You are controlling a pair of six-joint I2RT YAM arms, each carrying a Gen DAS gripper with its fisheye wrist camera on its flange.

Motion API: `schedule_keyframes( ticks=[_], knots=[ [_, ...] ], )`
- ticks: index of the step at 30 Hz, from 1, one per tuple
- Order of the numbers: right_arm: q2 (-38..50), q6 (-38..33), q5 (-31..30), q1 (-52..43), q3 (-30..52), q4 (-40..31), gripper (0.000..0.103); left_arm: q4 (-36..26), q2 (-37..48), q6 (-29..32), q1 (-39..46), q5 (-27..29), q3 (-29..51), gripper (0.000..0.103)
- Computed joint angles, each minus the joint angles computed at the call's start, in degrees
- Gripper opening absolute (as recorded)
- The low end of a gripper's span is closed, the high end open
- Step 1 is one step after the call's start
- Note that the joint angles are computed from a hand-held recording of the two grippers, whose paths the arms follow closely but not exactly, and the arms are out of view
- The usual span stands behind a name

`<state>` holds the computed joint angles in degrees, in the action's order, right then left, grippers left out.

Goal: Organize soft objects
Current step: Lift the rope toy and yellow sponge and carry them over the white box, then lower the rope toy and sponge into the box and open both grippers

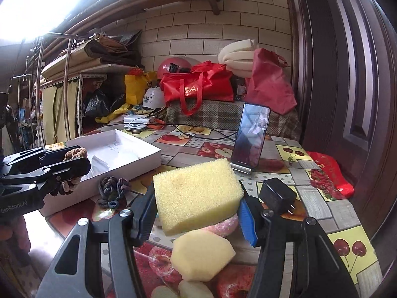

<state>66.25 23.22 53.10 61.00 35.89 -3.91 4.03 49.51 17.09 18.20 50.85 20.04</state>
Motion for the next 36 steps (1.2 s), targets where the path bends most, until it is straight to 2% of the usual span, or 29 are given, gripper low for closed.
schedule_keyframes(
  ticks=[9,17,22,27,31,36],
  knots=[
    [4.6,-0.7,3.3,2.5,1.8,3.4,0.058,0.4,-1.1,0.2,-0.7,-0.9,-0.5,0.040],
    [10.2,-3.4,-0.9,0.9,5.6,6.6,0.058,4.8,-0.5,-0.5,5.2,-0.7,-1.5,0.040],
    [15.7,-5.6,-4.2,-0.4,9.3,9.8,0.058,9.5,8.8,-3.8,11.7,-3.8,1.8,0.040],
    [20.5,-6.5,-7.7,-2.3,13.0,12.2,0.058,16.8,20.3,-7.9,17.5,-7.1,6.4,0.040],
    [23.4,-6.1,-10.6,-3.9,15.6,13.1,0.058,17.7,29.1,-10.3,20.3,-8.0,12.4,0.040],
    [29.0,-7.5,-12.5,-4.6,21.2,13.8,0.058,18.6,34.7,-12.7,20.4,-10.4,16.6,0.040]
  ],
)
